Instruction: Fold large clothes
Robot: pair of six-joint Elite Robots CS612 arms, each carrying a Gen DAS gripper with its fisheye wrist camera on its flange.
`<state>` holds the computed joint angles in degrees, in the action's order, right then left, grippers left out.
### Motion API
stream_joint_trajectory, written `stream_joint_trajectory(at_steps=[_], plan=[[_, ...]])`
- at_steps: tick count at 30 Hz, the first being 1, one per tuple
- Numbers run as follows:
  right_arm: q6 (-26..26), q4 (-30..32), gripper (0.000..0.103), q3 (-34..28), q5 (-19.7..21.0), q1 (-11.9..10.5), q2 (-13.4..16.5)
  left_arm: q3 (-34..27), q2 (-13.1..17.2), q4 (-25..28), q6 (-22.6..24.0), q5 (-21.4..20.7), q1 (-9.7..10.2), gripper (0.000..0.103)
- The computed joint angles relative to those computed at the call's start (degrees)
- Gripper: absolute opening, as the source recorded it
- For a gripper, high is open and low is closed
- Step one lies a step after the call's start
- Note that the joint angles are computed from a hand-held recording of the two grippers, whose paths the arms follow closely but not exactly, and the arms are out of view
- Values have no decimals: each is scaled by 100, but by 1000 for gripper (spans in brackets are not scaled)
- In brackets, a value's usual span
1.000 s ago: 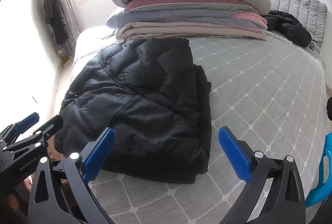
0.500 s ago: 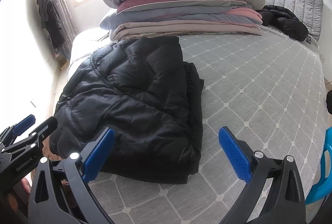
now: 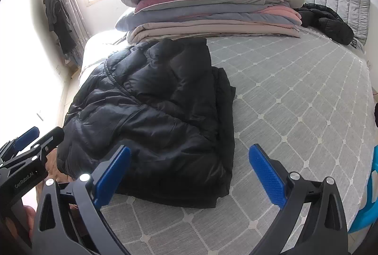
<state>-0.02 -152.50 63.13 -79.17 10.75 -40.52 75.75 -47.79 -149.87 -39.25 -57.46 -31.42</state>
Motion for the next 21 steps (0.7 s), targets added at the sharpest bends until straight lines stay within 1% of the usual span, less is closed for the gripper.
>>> stream_joint_trajectory(at_steps=[1,2,4,6,7,10,15,21], plan=[[-9,6,97,-7,4,-2,2,-3,5,-21,14,7,1,87],[-13,6,97,-7,-3,-2,2,1,6,-36,20,36,-3,89],[-14,24,97,-13,-14,0,4,-4,20,-100,46,58,-2,90],[-25,53,97,-26,-21,1,8,-13,31,-145,47,-77,23,90],[-30,68,97,-27,-30,2,5,-37,38,-72,9,-208,45,90],[-46,106,97,-38,-33,-2,0,-123,73,131,-76,-417,85,90],[-33,99,97,-22,-22,-11,-17,-131,92,116,8,-173,36,90],[-34,118,97,-29,1,-17,-17,-99,68,53,-44,-171,38,90]])
